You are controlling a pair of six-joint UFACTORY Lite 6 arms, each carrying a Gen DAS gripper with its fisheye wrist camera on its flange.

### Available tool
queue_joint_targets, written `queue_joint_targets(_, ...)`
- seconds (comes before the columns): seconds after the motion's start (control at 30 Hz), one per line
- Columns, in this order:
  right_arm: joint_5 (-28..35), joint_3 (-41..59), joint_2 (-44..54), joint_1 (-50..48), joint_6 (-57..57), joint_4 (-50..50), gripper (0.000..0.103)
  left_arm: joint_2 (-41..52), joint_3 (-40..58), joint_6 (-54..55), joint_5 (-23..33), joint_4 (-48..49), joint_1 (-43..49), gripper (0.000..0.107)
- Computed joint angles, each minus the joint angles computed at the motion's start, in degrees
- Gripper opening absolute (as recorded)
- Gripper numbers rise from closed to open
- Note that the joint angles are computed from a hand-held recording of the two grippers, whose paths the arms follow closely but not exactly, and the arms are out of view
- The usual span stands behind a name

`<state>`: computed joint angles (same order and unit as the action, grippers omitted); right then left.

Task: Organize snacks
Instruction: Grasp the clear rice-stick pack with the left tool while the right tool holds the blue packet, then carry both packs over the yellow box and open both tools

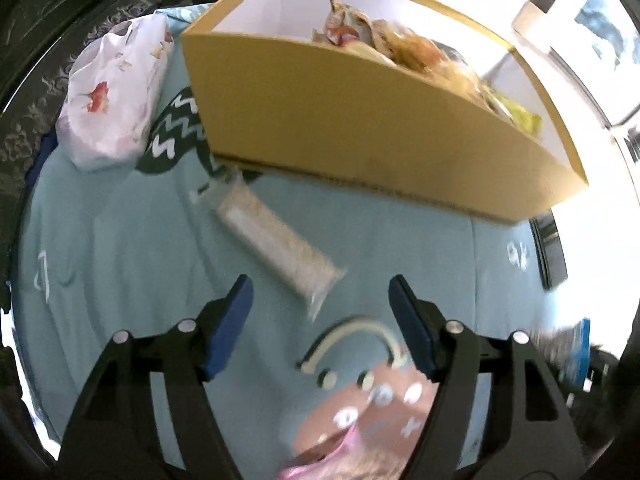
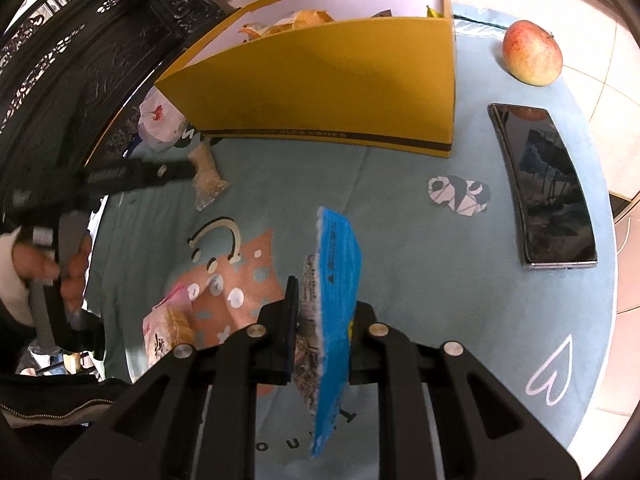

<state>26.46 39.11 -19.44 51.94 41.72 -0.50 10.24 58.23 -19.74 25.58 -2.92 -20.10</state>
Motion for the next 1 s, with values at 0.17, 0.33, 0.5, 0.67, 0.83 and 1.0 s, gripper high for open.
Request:
queue_joint_targets(0.17, 0.89, 0.7, 0.23, -0.43, -0.66, -0.14, 0.017, 17.77, 13.91, -11.47, 1.94, 4.79, 0.65, 0.072)
queue_joint_targets(0.33, 1.46, 0.54, -0.16, -0.67, 0.75, -1.43, 0.018, 26.55, 22.46, -17.08, 5.91, 10.18, -0.19, 0.053)
queue_joint_targets(0.5, 1.16, 2.19, 1.54, -0.55, 0.66, -1.97, 0.018, 25.34, 19.63, -16.63, 4.54, 13.16, 0.31, 0.036)
queue_joint_targets(0.67, 2.38, 6.95, 4.36, -0.02, -0.13, -3.84, 0.018, 20.71, 14.99, -11.89, 2.94, 9.08, 1.82, 0.028)
queue_joint_targets(0.83, 3.85, 12.51, 6.4, -1.0, -2.66, -4.53, 0.018, 11.5, 8.7, -8.47, 1.31, 7.21, 3.19, 0.028)
queue_joint_targets(1.0, 4.92, 19.63, 8.28, -3.0, -5.4, -5.31, 0.018, -0.9, 4.87, -4.56, 3.6, 7.03, 3.53, 0.028)
